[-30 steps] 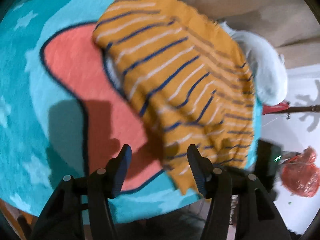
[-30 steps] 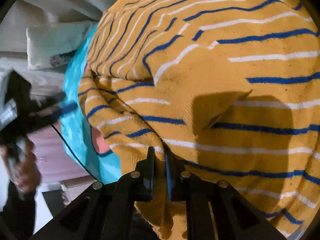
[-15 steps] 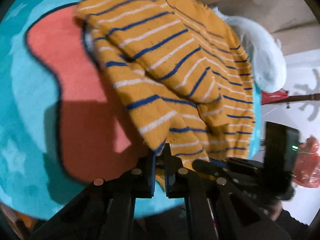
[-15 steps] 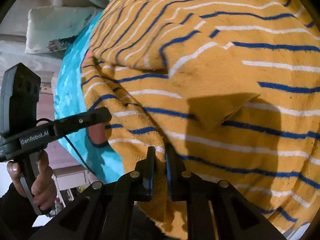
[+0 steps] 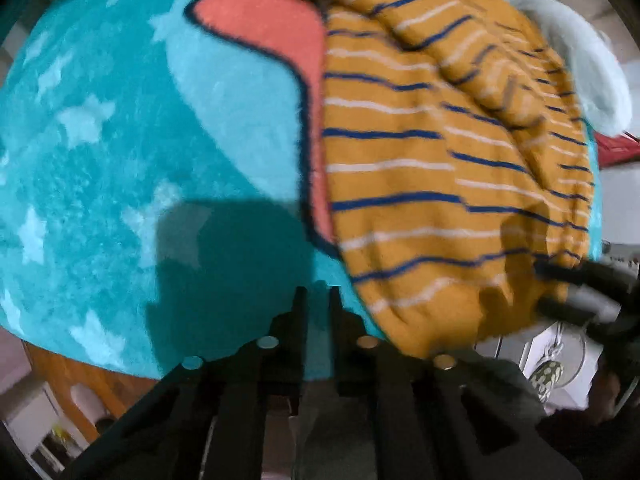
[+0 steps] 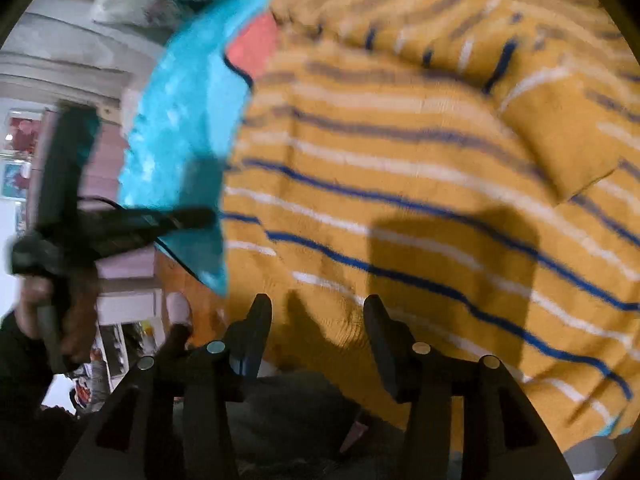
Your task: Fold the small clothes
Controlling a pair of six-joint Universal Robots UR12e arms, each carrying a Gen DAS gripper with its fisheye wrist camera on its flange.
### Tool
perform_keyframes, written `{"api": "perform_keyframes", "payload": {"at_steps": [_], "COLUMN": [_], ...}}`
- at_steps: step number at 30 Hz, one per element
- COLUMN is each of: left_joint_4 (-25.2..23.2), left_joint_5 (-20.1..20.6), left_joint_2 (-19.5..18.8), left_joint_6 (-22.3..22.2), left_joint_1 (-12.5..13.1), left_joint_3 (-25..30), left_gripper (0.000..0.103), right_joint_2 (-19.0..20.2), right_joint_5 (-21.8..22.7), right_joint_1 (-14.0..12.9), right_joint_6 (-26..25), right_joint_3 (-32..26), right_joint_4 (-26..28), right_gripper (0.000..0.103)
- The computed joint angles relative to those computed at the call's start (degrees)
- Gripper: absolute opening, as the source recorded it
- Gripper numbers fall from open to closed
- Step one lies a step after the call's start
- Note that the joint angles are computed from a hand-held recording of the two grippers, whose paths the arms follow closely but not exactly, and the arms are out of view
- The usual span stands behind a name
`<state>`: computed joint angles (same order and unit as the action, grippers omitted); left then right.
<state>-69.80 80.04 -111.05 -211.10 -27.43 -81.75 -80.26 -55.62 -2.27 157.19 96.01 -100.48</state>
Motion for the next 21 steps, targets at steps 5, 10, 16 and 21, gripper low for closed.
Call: {"api": "perform_keyframes", "payload": {"at_steps": [5, 10, 16, 21], "left_joint_4": [8.36, 12.34, 5.66, -1.51], "left_joint_5": [4.53, -1.77, -5.8, -5.72], "left_joint_2": [1.17, -4.27, -15.17, -22.67], "left_joint_6": [3.42, 6.18, 10.21, 12.87], "left_joint_1": [-2.84, -4.54, -6.42, -7.91], "left_joint_3": [1.53, 10.05, 26.42, 37.64], "left_gripper": [0.048, 0.059, 0.06, 0.06], "right_joint_2": [-3.7, -4.52, -1.21, 1.72], "right_joint_5": [1.52, -3.8, -8.92, -10.7], "right_joint_1": [-6.37, -12.45, -16.73, -17.91], "right_joint_6": [8.25, 18.65, 20.55, 20.02], "right_joint_3": [2.71, 4.3, 2.78, 1.53], "right_joint_4": [-8.55, -17.06, -19.78, -19.21], "right_gripper": [0.066, 0.066, 0.066, 0.066]}}
